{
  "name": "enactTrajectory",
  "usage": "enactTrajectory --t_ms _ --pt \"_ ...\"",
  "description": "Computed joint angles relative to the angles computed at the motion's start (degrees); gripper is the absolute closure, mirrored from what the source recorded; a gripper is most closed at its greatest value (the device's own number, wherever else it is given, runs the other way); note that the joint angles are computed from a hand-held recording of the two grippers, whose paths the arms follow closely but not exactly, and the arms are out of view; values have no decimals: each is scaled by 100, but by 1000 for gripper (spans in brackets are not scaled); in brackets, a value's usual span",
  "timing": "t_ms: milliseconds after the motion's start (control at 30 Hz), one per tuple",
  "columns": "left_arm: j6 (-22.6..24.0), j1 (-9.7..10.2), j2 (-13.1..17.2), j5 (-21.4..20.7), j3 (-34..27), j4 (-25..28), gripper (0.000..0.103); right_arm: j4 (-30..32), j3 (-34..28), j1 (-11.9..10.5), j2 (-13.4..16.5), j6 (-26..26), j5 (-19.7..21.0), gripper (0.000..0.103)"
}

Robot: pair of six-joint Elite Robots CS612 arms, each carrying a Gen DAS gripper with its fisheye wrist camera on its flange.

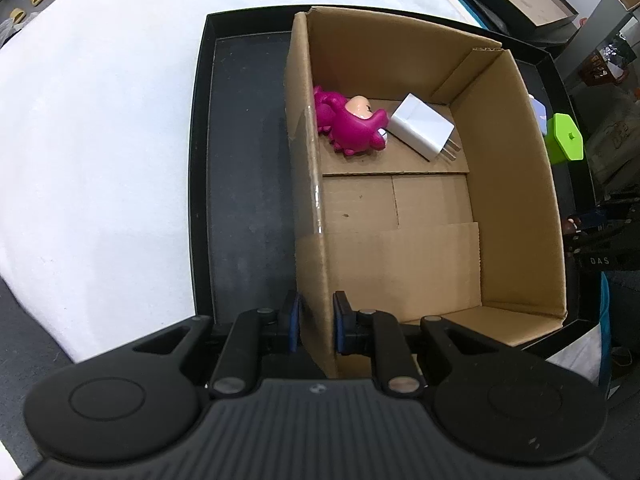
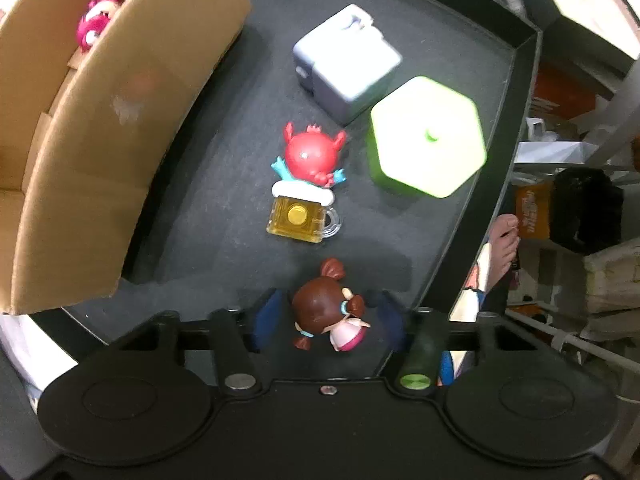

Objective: Organize rigid objects
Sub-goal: 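Move the right gripper to the brown-haired doll figure and grasp it, then carry the doll figure over the box and release it inside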

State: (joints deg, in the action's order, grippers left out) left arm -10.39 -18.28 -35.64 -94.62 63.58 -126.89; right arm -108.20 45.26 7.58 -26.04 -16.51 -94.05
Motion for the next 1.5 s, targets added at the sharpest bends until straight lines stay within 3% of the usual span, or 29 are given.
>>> enactTrajectory --t_ms 433,833,1100,1500 --pt "-27 22 -52 -52 121 -240 87 -57 138 80 -184 -102 -110 66" --pt "-185 86 -69 -318 192 -457 87 208 -386 216 -215 -215 -184 66" --pt "-286 120 -92 -484 304 -670 86 316 -788 335 -121 -466 -166 66" --pt "-333 190 -90 -747 420 -964 85 441 -1541 553 281 -793 138 66"
